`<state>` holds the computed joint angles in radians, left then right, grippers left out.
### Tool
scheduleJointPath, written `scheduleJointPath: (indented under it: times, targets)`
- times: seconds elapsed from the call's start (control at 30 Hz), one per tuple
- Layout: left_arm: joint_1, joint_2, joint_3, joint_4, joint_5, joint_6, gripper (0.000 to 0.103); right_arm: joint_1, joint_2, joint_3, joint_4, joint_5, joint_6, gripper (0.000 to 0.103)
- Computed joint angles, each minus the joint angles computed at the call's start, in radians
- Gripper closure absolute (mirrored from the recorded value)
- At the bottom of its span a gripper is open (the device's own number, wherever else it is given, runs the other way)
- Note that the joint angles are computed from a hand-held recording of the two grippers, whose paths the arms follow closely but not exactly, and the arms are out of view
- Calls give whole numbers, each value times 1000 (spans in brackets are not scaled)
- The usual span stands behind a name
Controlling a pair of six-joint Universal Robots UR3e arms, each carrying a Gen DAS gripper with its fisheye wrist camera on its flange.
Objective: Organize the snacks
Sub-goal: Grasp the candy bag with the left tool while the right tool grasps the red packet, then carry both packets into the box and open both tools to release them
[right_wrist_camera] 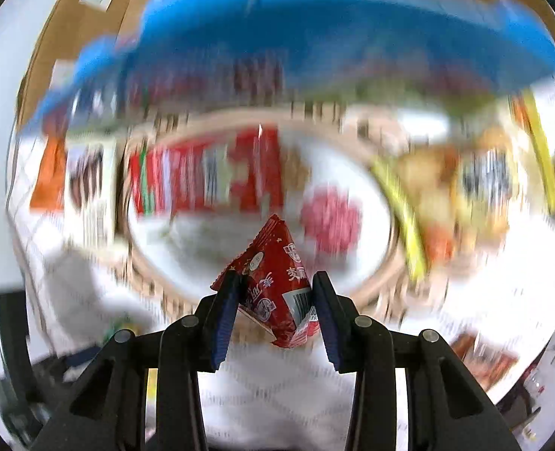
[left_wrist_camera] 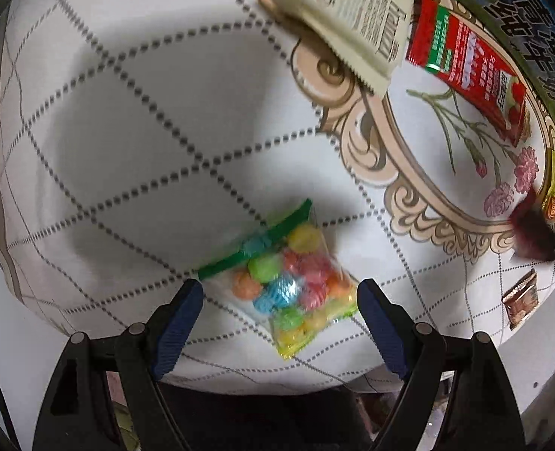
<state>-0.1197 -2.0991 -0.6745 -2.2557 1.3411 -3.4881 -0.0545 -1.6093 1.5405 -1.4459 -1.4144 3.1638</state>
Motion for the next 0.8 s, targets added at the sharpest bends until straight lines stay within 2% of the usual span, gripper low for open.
scheduleJointPath:
  times: [0.13, 0.4, 0.43, 0.5, 0.63, 0.8]
  targets:
    - [-4, 45, -128, 48, -33, -32, 19, -22, -174, 192, 78, 15, 9, 60]
    - [-52, 49, -228, 164, -7, -99, 20, -41, -310, 420, 4, 6, 57, 60]
    - [-63, 49, -230, 179, 6, -103, 27, -33, -307, 432, -13, 6, 72, 60]
    - [-88, 52, -225, 195, 32, -102, 35, -42, -332, 455, -18, 1, 72, 61]
    - [-142, 49, -194, 193, 73, -92, 43, 18, -379, 497, -29, -5, 116, 61]
    - [-212, 37, -127, 171, 142, -62, 45, 56, -377, 479, -10, 8, 147, 62]
